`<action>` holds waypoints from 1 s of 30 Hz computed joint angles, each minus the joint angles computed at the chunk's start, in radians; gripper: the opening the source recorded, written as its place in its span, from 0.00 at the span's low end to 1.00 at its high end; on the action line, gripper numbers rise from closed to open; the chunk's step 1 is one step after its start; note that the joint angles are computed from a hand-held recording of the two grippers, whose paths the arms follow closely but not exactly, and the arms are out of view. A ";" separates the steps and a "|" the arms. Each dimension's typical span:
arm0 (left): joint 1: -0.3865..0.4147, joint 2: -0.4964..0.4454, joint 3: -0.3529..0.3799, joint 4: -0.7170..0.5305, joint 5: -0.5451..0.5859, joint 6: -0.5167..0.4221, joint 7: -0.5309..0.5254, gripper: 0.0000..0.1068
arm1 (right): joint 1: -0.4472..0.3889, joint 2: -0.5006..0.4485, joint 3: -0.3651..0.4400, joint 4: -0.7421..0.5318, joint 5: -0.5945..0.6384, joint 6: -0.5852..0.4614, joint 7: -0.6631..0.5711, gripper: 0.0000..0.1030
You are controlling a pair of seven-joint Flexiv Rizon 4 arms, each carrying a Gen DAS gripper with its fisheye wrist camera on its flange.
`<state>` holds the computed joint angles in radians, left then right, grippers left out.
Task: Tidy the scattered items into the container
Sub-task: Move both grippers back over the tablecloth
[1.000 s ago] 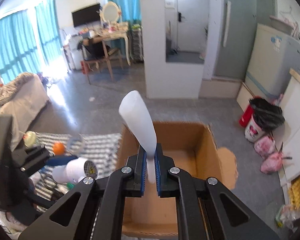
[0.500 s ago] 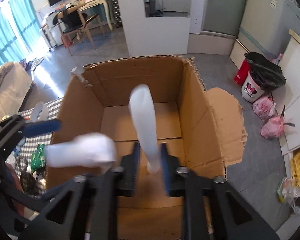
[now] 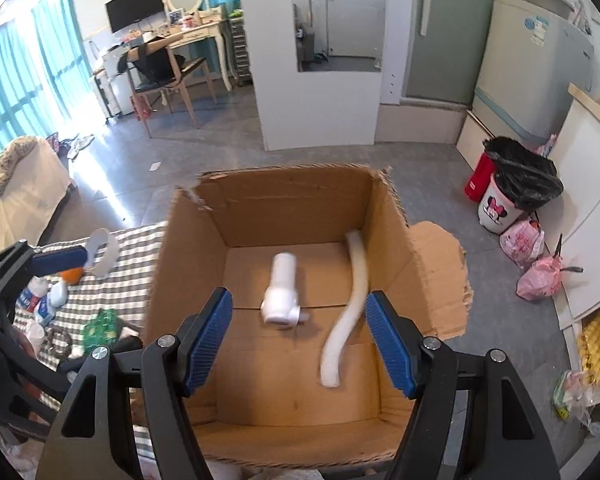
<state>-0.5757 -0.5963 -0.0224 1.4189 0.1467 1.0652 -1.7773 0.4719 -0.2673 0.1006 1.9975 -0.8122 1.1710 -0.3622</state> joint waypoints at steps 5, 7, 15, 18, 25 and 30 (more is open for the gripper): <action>-0.013 0.176 0.113 0.213 0.119 0.061 -0.193 0.96 | 0.049 -0.017 0.032 -0.041 -0.003 0.009 -0.031 0.67; -0.032 0.242 0.182 0.282 0.219 0.043 -0.330 0.96 | 0.074 -0.036 0.046 -0.065 0.005 0.008 -0.064 0.67; 0.029 0.398 0.247 0.555 0.386 0.069 -0.627 0.96 | 0.177 -0.242 0.137 -0.271 0.228 -0.086 -0.352 0.69; 0.062 0.414 0.240 0.618 0.441 0.095 -0.691 0.96 | 0.231 -0.323 0.132 -0.365 0.293 -0.178 -0.415 0.69; 0.207 0.384 0.133 0.734 0.374 0.209 -0.621 0.96 | 0.330 -0.468 0.056 -0.538 0.314 -0.296 -0.458 0.69; 0.255 0.368 0.112 0.759 0.334 0.245 -0.579 0.96 | 0.340 -0.557 0.053 -0.657 0.355 -0.365 -0.510 0.72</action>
